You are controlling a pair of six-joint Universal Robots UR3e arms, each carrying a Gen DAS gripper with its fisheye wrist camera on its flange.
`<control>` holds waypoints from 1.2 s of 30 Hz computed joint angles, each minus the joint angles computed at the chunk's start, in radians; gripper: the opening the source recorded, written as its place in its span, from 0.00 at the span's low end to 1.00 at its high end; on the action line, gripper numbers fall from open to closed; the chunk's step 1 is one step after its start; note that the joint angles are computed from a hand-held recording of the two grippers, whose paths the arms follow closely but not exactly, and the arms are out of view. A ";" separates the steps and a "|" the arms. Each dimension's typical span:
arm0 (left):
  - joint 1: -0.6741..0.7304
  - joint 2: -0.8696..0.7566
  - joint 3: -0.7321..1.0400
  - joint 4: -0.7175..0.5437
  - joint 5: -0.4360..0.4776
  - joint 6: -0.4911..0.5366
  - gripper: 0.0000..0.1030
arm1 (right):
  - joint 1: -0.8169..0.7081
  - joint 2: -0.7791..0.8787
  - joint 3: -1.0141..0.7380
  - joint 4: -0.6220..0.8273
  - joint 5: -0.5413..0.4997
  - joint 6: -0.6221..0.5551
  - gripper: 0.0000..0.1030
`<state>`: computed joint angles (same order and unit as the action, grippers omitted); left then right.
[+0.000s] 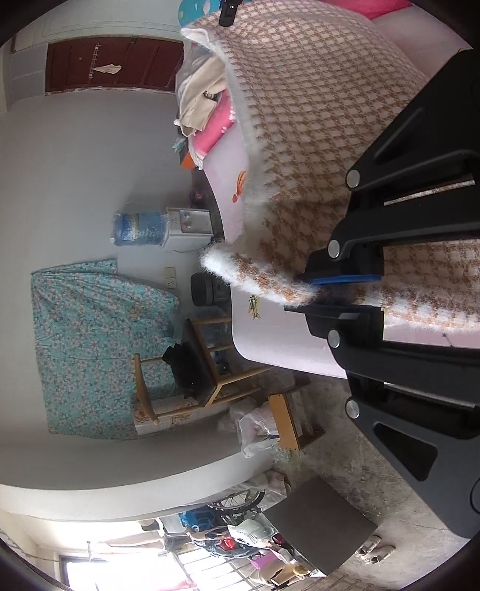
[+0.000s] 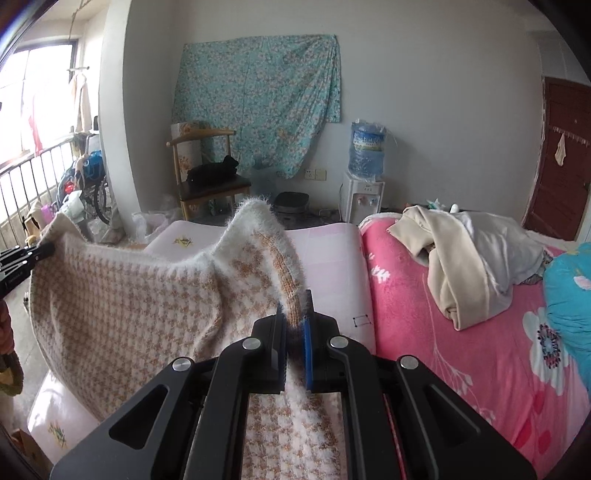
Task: Fold large clothes
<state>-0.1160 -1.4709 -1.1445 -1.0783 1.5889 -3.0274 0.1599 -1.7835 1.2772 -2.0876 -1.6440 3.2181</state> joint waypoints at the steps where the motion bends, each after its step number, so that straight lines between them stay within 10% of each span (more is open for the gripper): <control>1: 0.003 -0.069 0.047 -0.002 -0.002 0.003 0.08 | -0.040 0.047 -0.017 -0.003 0.042 -0.005 0.07; 9: 0.071 -0.536 0.396 -0.308 -0.126 -0.044 0.15 | -0.239 0.313 0.043 0.008 0.296 0.003 0.10; 13: 0.158 -0.521 0.318 -0.295 -0.249 -0.106 0.47 | -0.384 0.266 0.172 -0.018 0.507 0.037 0.39; 17: 0.262 -0.431 0.181 -0.277 -0.384 -0.151 0.56 | -0.509 0.194 0.262 0.004 0.687 0.047 0.52; 29: 0.369 0.033 -0.112 -0.306 -0.469 -0.032 0.67 | -0.501 -0.105 0.293 0.151 0.553 0.052 0.64; 36: 0.408 0.459 -0.259 -0.583 -0.577 0.148 0.86 | -0.106 -0.374 0.398 0.173 0.297 0.129 0.79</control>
<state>0.2923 -1.0122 -1.4040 -1.6609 1.0121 -2.8795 0.0535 -2.1575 1.6751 -1.9145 -1.3468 3.3475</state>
